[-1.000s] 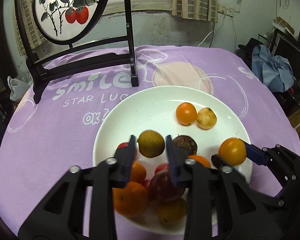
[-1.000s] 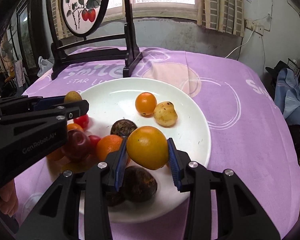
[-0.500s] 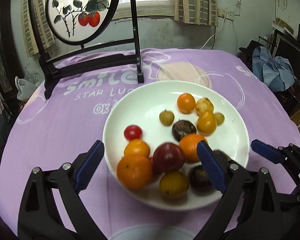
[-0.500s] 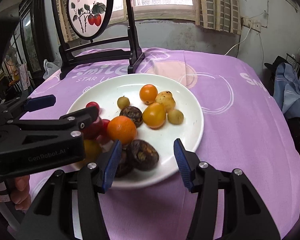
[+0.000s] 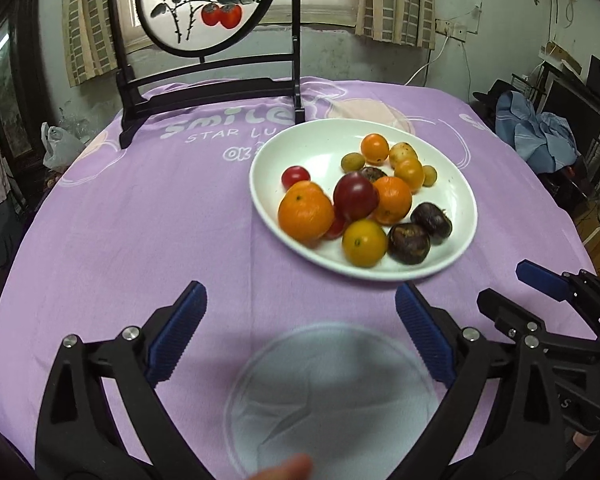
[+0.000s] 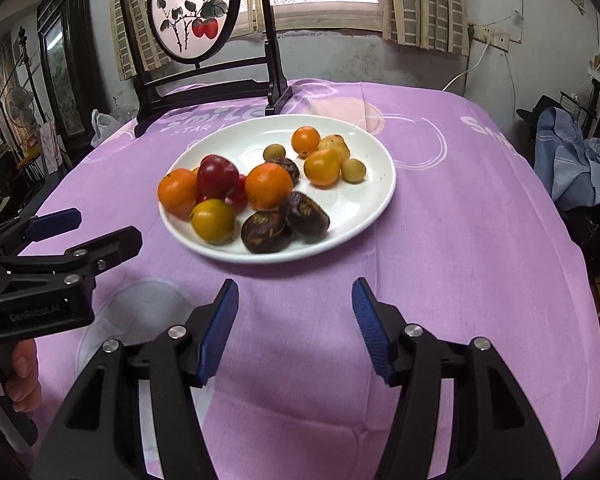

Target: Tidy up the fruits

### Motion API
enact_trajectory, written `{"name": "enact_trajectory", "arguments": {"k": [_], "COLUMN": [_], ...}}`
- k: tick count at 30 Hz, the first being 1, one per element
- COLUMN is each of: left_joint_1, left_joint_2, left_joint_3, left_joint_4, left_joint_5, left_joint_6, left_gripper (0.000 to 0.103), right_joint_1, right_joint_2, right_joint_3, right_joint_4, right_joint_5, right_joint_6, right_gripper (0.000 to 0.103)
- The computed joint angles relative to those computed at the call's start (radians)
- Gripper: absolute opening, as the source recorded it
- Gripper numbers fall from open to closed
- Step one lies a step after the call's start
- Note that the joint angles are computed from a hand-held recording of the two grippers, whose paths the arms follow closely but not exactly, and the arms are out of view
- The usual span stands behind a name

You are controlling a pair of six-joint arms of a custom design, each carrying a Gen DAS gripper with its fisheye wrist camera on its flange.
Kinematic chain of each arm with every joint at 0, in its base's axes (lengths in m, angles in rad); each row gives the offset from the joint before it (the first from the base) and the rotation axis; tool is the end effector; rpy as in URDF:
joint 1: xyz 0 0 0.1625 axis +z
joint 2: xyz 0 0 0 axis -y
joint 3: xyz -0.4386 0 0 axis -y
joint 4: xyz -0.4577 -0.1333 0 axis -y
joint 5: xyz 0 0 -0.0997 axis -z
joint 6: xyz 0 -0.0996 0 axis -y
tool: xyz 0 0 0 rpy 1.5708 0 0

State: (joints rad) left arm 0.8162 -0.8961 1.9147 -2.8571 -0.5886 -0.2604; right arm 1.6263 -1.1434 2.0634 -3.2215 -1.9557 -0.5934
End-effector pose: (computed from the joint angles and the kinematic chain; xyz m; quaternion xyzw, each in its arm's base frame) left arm -0.2705 -0.6033 0.0884 0.1527 0.8628 -0.3300 0.3513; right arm 0.1288 -0.5887 0.1953 0.2275 -0.8907 0.2906 0.2654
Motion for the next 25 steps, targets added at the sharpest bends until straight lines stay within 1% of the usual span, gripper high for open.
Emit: {"name": "enact_trajectory", "arguments": {"k": [5, 10, 13, 15, 18, 22, 25], "left_joint_1": [-0.022, -0.039, -0.04, -0.034, -0.032, -0.029, -0.024], "left_joint_2": [-0.041, -0.058, -0.063, -0.069, -0.07, -0.068, -0.073], "left_joint_3": [0.065, 0.117, 0.132, 0.134, 0.138, 0.134, 0.137], "left_joint_4": [-0.004, -0.061, -0.075, -0.067, -0.053, -0.012, 0.011], "left_joint_5": [0.007, 0.021, 0.023, 0.006, 0.001, 0.006, -0.012], "left_joint_6": [-0.046, -0.025, -0.036, -0.044, -0.04, -0.044, -0.069], "left_gripper": [0.099, 0.101, 0.101, 0.101, 0.101, 0.101, 0.101], "right_joint_1": [-0.001, 0.001, 0.0, -0.002, -0.005, -0.006, -0.006], "right_joint_2": [-0.028, -0.037, -0.041, -0.046, -0.053, -0.055, -0.046], "right_joint_3": [0.043, 0.072, 0.082, 0.086, 0.092, 0.096, 0.1], "right_joint_4": [-0.009, -0.032, -0.034, -0.031, -0.021, -0.001, -0.003], "right_joint_5": [0.016, 0.016, 0.019, 0.024, 0.026, 0.009, -0.013], "right_joint_6": [0.014, 0.007, 0.008, 0.012, 0.023, 0.038, 0.04], "right_gripper": [0.059, 0.059, 0.059, 0.059, 0.059, 0.059, 0.059]}}
